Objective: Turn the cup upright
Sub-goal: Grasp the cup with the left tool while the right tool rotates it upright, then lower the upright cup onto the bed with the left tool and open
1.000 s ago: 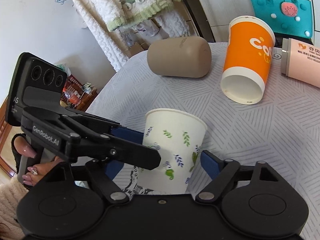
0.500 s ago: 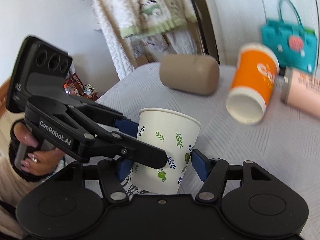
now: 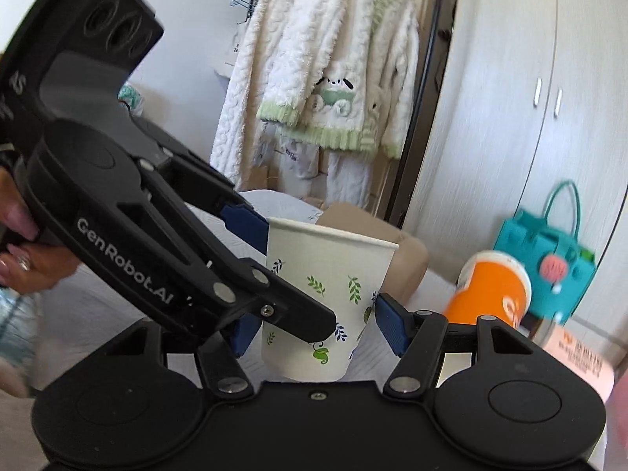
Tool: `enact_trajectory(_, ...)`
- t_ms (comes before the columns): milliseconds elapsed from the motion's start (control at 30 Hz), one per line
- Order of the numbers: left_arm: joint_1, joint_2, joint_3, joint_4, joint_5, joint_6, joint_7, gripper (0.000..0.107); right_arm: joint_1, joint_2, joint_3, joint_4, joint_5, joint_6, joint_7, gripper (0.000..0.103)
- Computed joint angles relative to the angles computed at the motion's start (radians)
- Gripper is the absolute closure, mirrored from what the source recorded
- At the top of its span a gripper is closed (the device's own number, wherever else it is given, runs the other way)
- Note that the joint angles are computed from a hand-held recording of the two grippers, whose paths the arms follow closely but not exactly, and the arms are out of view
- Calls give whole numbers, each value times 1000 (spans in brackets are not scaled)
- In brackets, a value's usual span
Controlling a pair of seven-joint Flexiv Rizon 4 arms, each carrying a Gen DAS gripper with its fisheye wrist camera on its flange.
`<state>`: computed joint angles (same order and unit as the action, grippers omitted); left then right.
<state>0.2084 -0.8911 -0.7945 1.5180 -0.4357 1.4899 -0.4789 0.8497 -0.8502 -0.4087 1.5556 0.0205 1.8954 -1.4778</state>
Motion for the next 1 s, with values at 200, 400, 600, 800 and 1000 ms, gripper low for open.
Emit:
enact_trajectory(200, -21, -8, 34, -34, -5, -25, 9, 47, -11, -49, -15, -62, -10, -29, 18, 35)
enact_trajectory(400, -48, -20, 63, -58, -27, -31, 6, 47, -46, -57, 25, -93, -44, -56, 68, 35)
enact_trajectory(600, -66, -23, 78, -52, -30, -1, 9, 47, -17, -56, -12, -79, -52, -77, 132, 34)
enact_trajectory(800, -41, -17, 51, -23, -18, 10, -19, 44, 28, -40, -64, -47, -69, -110, 170, 27)
enact_trajectory(1000, 11, 6, 8, 40, -17, 25, -53, 42, 117, -25, -175, 24, -50, -120, 283, 12)
